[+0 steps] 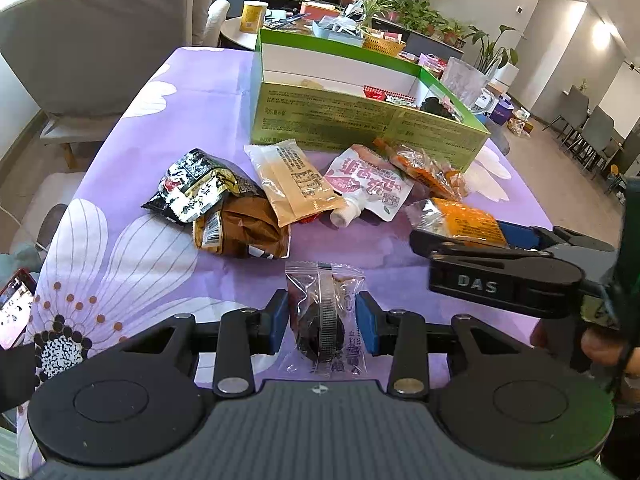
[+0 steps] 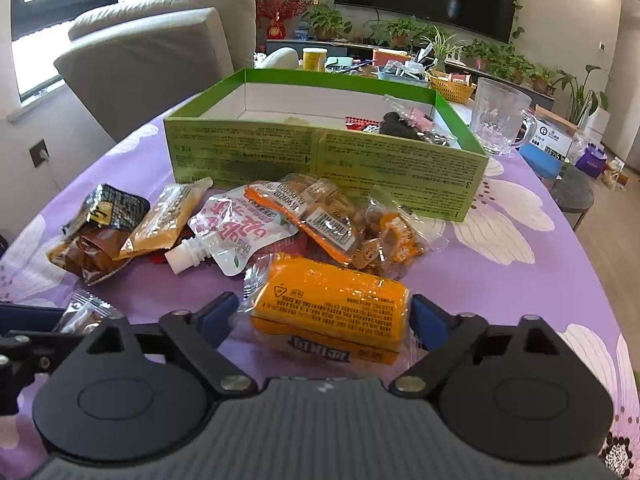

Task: Organize snacks
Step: 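Grasp the orange wrapped cake bar with the right tool while the left tool holds its packet, then carry both packets into the green box and open both tools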

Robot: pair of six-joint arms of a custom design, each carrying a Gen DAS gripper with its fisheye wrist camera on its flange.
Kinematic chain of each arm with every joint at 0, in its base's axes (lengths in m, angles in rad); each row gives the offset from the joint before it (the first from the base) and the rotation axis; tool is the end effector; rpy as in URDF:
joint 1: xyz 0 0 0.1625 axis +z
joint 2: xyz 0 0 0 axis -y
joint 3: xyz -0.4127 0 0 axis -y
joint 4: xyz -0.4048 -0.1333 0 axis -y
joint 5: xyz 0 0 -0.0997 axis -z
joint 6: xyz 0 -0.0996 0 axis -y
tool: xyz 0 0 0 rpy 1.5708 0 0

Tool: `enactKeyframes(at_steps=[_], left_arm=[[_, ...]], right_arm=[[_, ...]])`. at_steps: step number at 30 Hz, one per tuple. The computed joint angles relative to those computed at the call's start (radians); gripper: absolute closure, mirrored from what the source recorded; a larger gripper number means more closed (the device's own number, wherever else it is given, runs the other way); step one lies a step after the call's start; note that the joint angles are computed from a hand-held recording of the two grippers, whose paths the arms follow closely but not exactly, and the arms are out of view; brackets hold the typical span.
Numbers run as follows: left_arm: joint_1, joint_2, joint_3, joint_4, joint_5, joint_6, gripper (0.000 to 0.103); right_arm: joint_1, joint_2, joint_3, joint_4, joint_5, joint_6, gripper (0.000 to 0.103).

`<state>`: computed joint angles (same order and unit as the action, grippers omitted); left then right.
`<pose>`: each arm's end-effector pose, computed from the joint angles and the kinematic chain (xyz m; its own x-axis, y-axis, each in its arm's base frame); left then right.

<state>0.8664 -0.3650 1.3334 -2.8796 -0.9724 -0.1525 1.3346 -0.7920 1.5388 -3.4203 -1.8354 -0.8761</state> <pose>-0.3325 -0.6837 -0.0680 -0.8354 0.2781 -0.4741 0.4892 0.7694 -0.4107 -0.0637 -0.7229 0.2269 -0.6469 -0.0472 0.7611 -0.6114 0.6286 -0.4806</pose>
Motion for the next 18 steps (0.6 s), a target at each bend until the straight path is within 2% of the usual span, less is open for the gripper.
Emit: enactKeyframes(at_steps=[12,18], left_arm=[[-0.022,-0.004,0.017,-0.023,0.01,0.015,0.069],[-0.03,0.003,0.007,-0.017,0.017,0.022,0.069]], right_arm=[[-0.015,-0.074,0.078,-0.054,0.101,-0.007,0.01],[-0.032,-0.118,0.096,-0.01,0.171,0.064,0.01]])
